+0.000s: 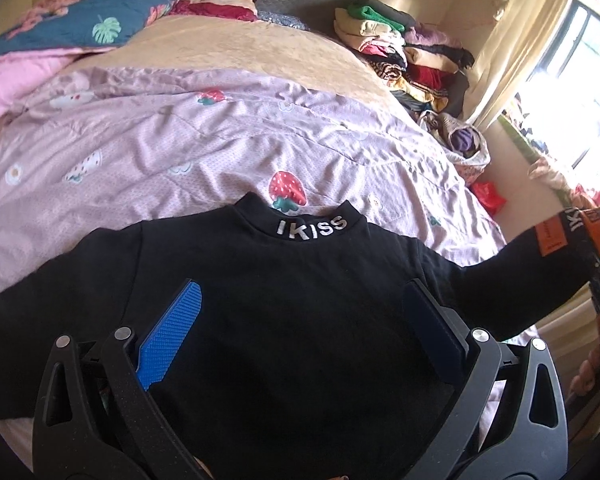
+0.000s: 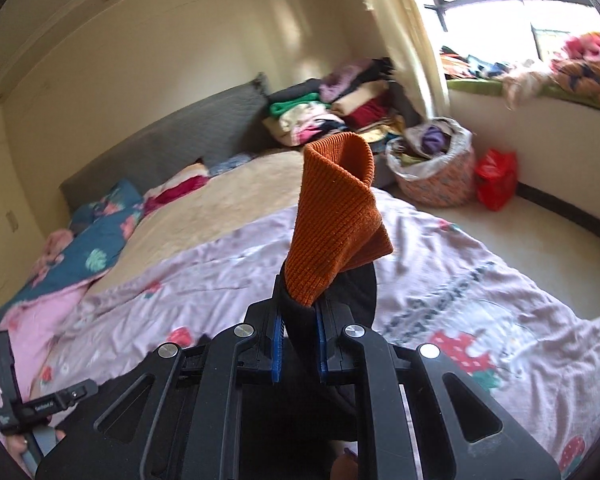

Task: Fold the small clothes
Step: 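Carry the held sleeve across the shirt body and lay the cuff down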

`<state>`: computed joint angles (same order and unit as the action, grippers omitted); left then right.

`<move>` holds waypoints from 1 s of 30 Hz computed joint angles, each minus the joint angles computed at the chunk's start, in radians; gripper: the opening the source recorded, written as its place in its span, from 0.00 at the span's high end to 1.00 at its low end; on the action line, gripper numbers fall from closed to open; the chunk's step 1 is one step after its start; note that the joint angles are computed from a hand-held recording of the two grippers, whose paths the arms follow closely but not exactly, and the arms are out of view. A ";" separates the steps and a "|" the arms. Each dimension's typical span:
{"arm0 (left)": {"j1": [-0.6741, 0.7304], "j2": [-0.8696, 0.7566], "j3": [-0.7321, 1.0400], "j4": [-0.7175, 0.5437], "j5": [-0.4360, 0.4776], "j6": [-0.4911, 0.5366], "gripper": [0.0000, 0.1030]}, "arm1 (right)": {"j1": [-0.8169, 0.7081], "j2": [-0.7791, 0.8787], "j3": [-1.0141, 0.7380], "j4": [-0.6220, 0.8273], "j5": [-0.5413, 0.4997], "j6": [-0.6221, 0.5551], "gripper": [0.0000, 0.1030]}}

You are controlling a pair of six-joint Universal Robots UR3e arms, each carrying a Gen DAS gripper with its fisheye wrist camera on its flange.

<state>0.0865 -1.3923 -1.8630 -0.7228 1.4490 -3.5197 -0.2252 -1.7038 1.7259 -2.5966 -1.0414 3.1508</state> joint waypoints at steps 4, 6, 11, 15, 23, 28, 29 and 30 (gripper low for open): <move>0.083 0.080 -0.065 -0.012 -0.075 0.031 0.08 | 0.131 0.037 -0.037 -0.019 -0.077 -0.006 0.89; 0.133 0.125 -0.101 -0.021 -0.126 0.050 0.08 | 0.191 0.065 -0.054 -0.030 -0.111 -0.005 0.89; 0.275 0.219 -0.179 -0.073 -0.278 0.112 0.08 | 0.315 0.119 -0.079 -0.049 -0.172 0.002 0.89; 0.382 0.279 -0.243 -0.103 -0.403 0.169 0.08 | 0.421 0.171 -0.087 -0.086 -0.238 0.001 0.89; 0.522 0.325 -0.327 -0.169 -0.586 0.265 0.08 | 0.562 0.272 -0.099 -0.119 -0.309 0.027 0.89; 0.552 0.312 -0.358 -0.181 -0.623 0.289 0.08 | 0.628 0.330 -0.108 -0.130 -0.335 0.033 0.88; 0.562 0.316 -0.362 -0.194 -0.635 0.297 0.08 | 0.643 0.346 -0.109 -0.132 -0.338 0.035 0.88; 0.572 0.317 -0.369 -0.202 -0.647 0.303 0.08 | 0.649 0.356 -0.110 -0.132 -0.336 0.036 0.88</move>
<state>0.6589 -1.0756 -2.2325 -0.9252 0.8021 -3.2164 0.4242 -1.3481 1.6156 -2.7284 -1.3773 3.1871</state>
